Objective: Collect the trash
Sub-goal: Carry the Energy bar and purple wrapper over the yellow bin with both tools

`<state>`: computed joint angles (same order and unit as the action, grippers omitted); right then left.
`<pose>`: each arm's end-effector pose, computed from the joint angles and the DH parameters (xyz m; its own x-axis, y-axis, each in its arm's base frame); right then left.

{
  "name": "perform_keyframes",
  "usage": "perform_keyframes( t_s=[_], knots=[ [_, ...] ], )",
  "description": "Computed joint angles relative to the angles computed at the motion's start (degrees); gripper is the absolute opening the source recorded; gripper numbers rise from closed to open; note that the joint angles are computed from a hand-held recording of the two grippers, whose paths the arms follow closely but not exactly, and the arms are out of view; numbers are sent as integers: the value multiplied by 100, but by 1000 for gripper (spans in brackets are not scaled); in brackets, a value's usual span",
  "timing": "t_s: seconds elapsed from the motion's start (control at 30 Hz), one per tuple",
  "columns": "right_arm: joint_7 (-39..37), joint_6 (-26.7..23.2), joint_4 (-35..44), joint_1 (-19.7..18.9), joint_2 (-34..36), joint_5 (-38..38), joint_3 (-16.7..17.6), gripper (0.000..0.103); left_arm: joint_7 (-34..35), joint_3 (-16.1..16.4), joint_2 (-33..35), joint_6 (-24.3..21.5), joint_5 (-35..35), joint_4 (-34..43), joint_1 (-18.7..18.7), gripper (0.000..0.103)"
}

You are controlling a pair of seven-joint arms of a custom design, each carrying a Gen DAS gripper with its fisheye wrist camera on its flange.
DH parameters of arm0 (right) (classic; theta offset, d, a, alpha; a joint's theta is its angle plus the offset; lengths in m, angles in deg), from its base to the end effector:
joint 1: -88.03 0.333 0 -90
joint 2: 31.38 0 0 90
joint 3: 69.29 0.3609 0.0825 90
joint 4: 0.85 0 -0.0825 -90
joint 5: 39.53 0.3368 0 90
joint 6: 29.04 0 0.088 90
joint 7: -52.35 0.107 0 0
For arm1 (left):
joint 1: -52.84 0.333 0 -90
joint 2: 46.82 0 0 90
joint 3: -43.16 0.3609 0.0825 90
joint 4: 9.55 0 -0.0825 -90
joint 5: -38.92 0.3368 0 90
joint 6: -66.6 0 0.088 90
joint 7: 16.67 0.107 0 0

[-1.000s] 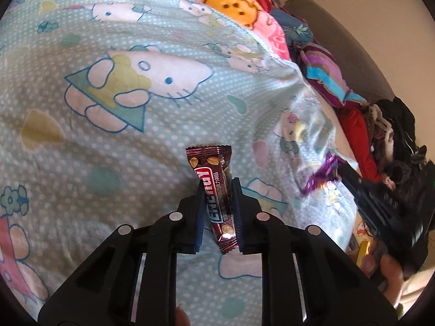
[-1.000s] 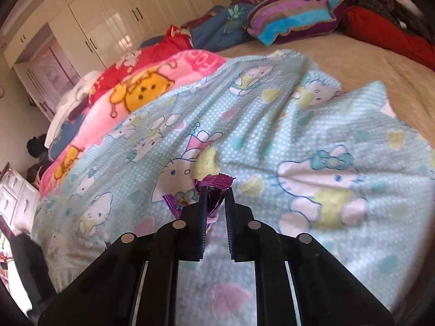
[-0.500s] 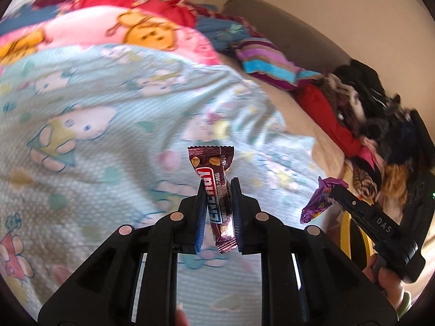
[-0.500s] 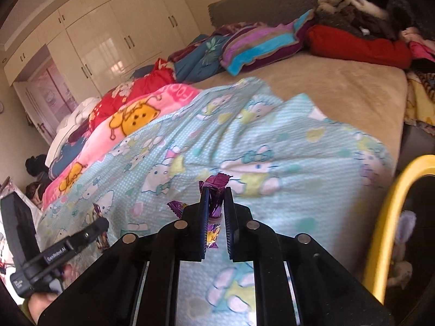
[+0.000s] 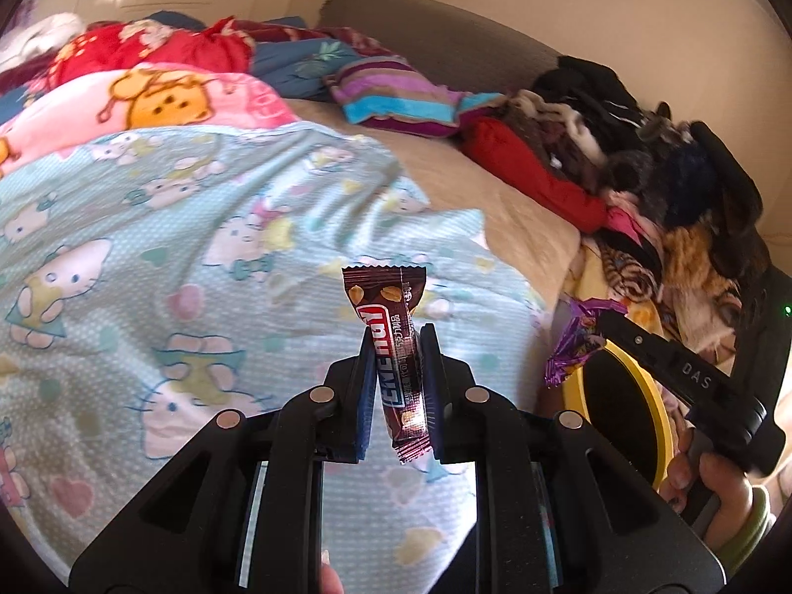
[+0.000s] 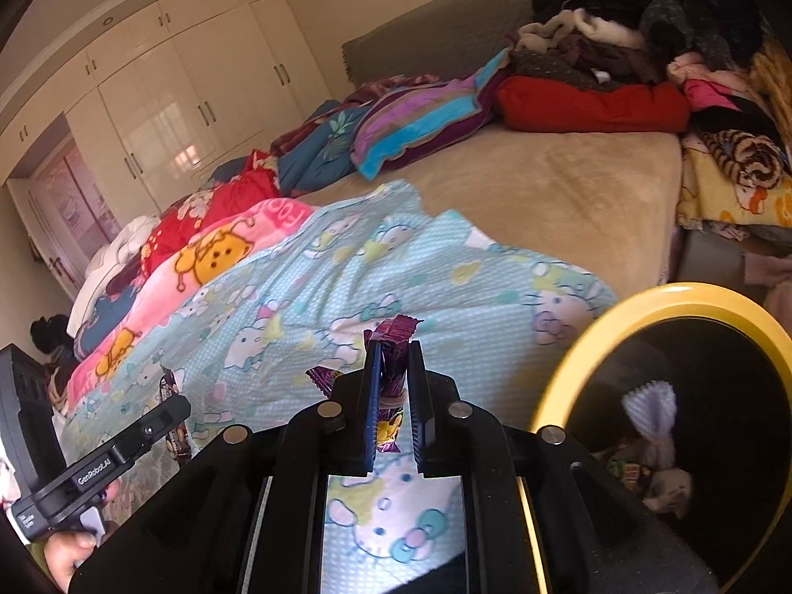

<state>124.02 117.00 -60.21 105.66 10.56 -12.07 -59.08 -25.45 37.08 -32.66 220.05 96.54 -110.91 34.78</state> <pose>0.7234 0.3060 0.5497 0.5169 -0.7821 -0.3480 -0.6870 -0.1365 -0.7137 0.5733 -0.2771 0.5503 0.3349 -0.8660 0.3713 -0.5118 -0.4980 -0.7000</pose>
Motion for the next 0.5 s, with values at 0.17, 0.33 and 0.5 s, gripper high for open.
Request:
perform_keyframes(
  t_s=[0.17,0.33,0.5],
  knots=[
    [-2,116,-236,-165,-140,108,-30,11,454,-78,238,22,-181,350,-95,12],
    [107,209,-395,-297,-222,138,-111,11,899,-65,488,42,-403,706,-268,12],
    [247,291,-516,-472,-274,187,-168,11,1462,-47,774,71,-717,1109,-429,12]
  ],
)
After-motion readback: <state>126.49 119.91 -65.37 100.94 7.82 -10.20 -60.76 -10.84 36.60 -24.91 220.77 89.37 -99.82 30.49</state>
